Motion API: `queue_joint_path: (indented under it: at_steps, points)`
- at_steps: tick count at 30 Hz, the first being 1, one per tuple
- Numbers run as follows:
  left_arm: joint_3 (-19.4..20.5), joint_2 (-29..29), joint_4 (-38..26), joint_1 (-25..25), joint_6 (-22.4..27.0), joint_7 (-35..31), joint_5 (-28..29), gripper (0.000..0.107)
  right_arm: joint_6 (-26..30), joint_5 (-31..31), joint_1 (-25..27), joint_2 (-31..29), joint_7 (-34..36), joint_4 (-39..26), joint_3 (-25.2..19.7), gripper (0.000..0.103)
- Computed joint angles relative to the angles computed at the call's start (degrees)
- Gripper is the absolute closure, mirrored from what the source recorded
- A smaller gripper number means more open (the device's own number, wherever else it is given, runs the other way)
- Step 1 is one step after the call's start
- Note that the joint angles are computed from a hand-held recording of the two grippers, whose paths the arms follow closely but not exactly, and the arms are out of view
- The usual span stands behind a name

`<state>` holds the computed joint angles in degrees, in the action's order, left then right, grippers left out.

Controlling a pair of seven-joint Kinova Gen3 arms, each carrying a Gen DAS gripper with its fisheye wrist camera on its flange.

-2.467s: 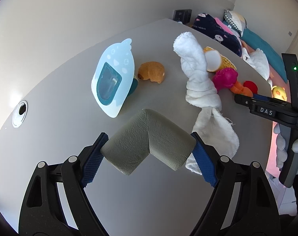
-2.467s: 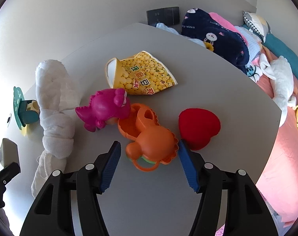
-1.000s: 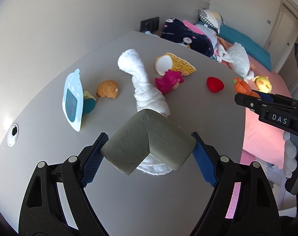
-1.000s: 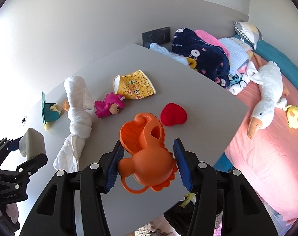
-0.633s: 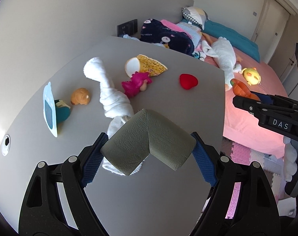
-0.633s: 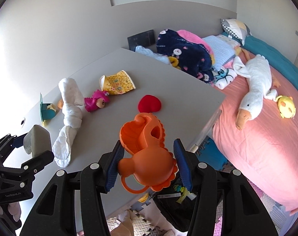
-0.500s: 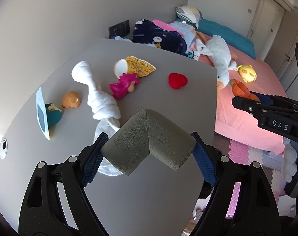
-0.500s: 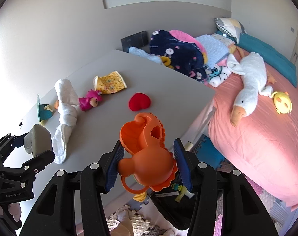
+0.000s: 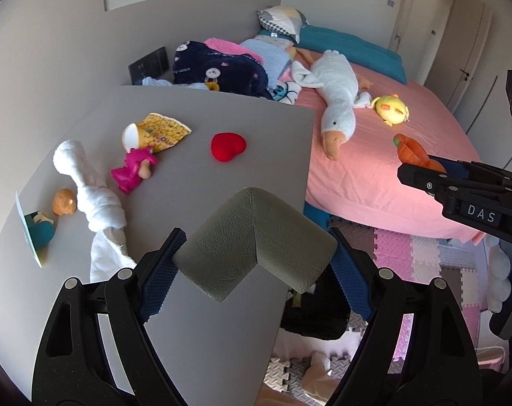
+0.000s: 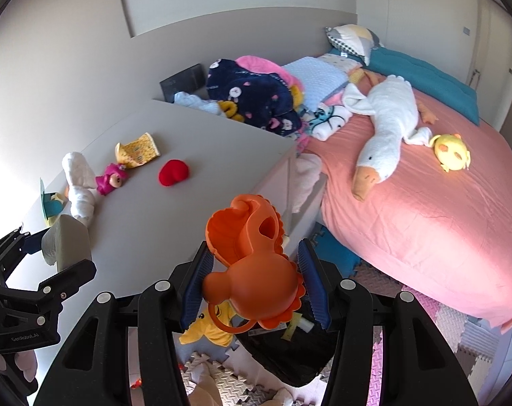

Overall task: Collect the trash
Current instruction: 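Lift and carry the crab toy and corner guard toward the black bin, then open both tools over the black bin to drop the crab and corner guard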

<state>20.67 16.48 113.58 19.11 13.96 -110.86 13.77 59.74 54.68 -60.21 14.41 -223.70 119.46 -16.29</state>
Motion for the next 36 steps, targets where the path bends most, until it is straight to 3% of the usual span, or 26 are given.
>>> queue_joint_path:
  at_steps: [17,25,26,27,29,32,36]
  points:
    - [1.6,3.1,-4.2,7.3,1.7,-0.4,-2.6,0.026,6.0,-5.4,-1.8,-4.4,-10.8,6.5,-3.8,0.05]
    - [3.8,5.8,-6.5,8.3,3.8,-2.3,-1.4,0.025,6.9,-7.8,-1.5,-6.0,-13.7,9.0,-5.2,0.049]
    - [4.6,6.3,-7.0,7.8,4.4,-2.9,-0.7,0.023,6.9,-8.3,-1.2,-6.4,-14.0,9.2,-5.2,0.046]
    - [4.8,6.7,-7.3,7.7,4.5,-3.1,-0.1,0.014,7.4,-8.9,-0.3,-6.4,-14.0,9.2,-5.9,0.041]
    - [3.2,6.6,-7.3,9.4,2.8,-1.5,0.3,0.011,11.1,-11.2,-1.7,-5.5,-15.0,7.9,-4.4,0.02]
    - [-1.5,6.7,-8.7,13.6,3.3,2.9,-2.0,0.011,13.8,-11.9,-1.7,-5.7,-17.0,8.0,-5.3,0.019]
    - [-2.3,7.3,-9.9,14.0,4.8,5.2,-3.9,0.011,14.0,-11.8,-1.6,-6.4,-18.4,9.0,-5.7,0.019]
